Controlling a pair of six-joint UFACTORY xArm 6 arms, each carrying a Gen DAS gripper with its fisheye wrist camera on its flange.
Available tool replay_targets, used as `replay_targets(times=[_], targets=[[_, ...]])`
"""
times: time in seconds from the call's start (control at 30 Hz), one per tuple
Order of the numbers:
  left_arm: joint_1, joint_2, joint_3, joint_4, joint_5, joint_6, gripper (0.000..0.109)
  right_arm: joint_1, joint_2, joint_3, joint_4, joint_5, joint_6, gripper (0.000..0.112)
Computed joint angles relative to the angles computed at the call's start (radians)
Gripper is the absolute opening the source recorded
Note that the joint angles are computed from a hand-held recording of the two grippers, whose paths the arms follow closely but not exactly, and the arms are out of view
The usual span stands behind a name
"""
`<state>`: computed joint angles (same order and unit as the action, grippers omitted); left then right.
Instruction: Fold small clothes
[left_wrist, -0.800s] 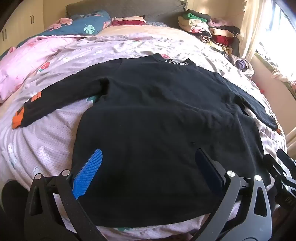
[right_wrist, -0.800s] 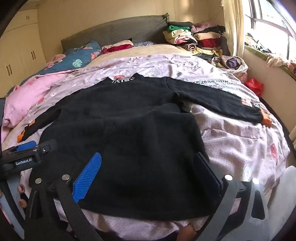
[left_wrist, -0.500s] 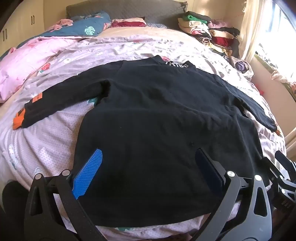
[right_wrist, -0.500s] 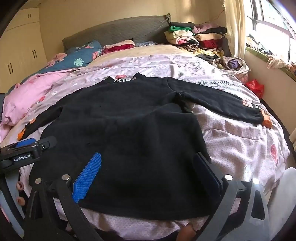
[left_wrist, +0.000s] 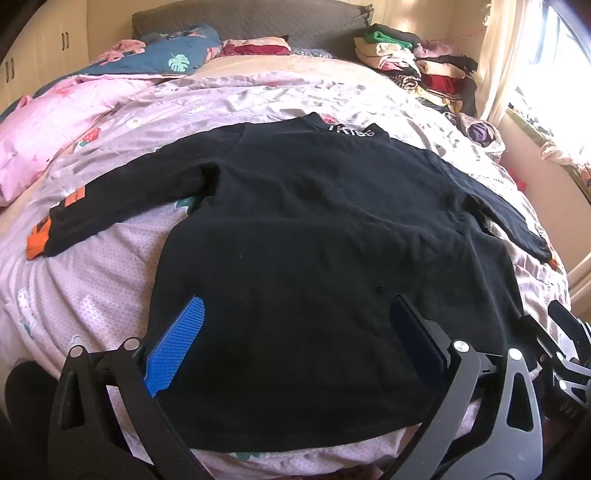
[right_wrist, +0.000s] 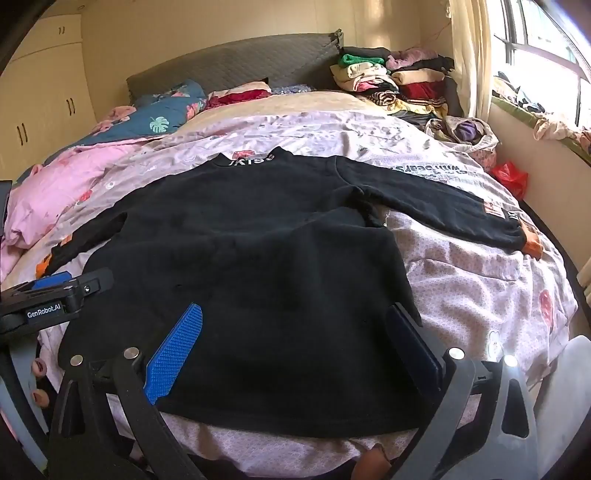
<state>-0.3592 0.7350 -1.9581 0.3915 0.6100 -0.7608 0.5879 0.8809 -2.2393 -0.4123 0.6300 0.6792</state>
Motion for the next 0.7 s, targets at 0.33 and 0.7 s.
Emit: replay_targets(times=[0.33, 0.7], targets=[[-0.002, 0.004, -0.009, -0.004, 0.006, 0.001, 0.094, 0.003, -0.003, 0.001, -0.008, 0.002, 0.004, 0.099], [-0.002, 0.001, -0.004, -0.005, -0.001, 0.0, 0.094, 0.005, 0.002, -0.009, -0.016, 0.008, 0.008, 0.099]])
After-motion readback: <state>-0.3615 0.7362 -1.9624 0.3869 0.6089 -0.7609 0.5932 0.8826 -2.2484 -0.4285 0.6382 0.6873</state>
